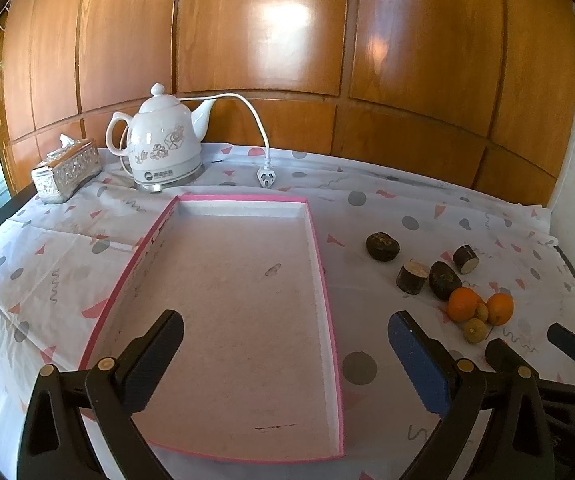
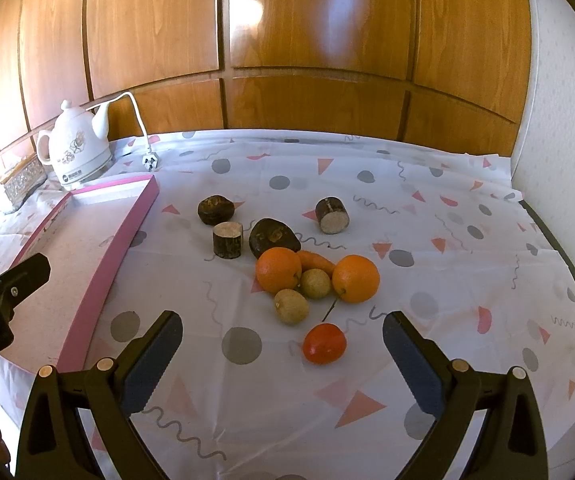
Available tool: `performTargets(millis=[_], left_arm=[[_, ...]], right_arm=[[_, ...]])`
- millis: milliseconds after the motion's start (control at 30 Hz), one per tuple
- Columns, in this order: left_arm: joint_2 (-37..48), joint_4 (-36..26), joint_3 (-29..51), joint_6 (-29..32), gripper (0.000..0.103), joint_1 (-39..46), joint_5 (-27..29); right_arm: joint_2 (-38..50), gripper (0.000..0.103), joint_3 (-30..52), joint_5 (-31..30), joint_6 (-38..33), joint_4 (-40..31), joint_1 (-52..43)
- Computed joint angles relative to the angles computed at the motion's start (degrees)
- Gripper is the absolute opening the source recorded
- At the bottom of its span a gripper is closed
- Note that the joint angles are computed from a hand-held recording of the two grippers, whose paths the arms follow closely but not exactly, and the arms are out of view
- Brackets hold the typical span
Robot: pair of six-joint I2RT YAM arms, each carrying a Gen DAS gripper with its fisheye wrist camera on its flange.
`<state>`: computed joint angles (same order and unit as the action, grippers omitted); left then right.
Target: Organize fruits
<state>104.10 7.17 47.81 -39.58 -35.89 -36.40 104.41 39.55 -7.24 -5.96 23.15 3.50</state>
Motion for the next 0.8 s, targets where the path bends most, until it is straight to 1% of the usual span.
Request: performTargets(millis=[533, 700, 800], left_arm=[[0.8, -0.7, 1.2, -0.1, 0.103, -0.5, 0.0], [1.4, -1.1, 2.0, 0.1, 0.103, -0.4, 0.5], [1.6, -0.2, 2.1, 1.0, 0.103, -0.4, 1.7]], right_arm=[[-0.1, 0.102, -0.1, -0.2, -0.1, 0.1, -0.1], [-0.1, 0.102, 0.2, -0.6, -0.1, -0.3, -0.5], [0.0, 0.102, 0.7, -1.8, -0.7, -1.4, -1.2]])
